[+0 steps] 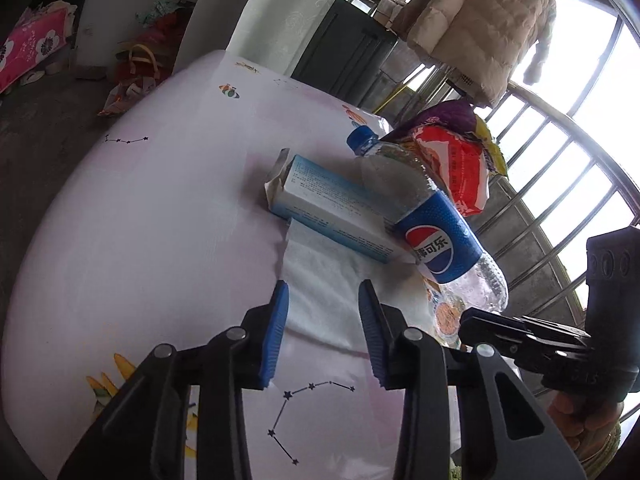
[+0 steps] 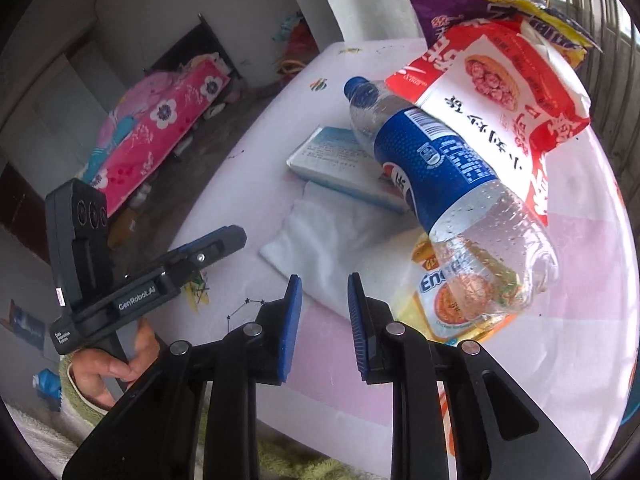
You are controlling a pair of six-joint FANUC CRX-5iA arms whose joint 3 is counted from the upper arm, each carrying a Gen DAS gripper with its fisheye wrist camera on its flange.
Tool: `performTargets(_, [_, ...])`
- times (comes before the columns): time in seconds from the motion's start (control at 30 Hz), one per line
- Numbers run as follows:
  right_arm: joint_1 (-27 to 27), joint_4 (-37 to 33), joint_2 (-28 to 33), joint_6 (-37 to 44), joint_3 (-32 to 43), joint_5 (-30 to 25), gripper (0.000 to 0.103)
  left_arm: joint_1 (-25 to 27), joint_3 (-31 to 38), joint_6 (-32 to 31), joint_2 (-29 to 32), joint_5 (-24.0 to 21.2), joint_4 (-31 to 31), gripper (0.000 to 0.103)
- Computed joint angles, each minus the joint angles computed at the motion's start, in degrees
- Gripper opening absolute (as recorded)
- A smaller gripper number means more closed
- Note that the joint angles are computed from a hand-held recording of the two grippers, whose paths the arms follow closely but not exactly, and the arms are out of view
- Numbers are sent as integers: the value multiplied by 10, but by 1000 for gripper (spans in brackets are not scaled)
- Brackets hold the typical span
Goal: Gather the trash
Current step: 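Return both tools to the table toward the white tissue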
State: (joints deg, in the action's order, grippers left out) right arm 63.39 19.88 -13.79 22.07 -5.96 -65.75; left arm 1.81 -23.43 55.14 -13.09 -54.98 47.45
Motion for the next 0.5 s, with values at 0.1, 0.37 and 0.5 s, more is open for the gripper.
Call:
performTargets(0.1, [-7,-3,14,-1,11,-12,22,-14,26,8,26,11,-35,35])
performTargets(0.37, [-34,-33,58,40,46,-33,16,-45,70,20,69,13,-103,18])
performTargets(0.5, [-46,-59,71,63,58,-38,15,-41,62,14,64,14,-105,13])
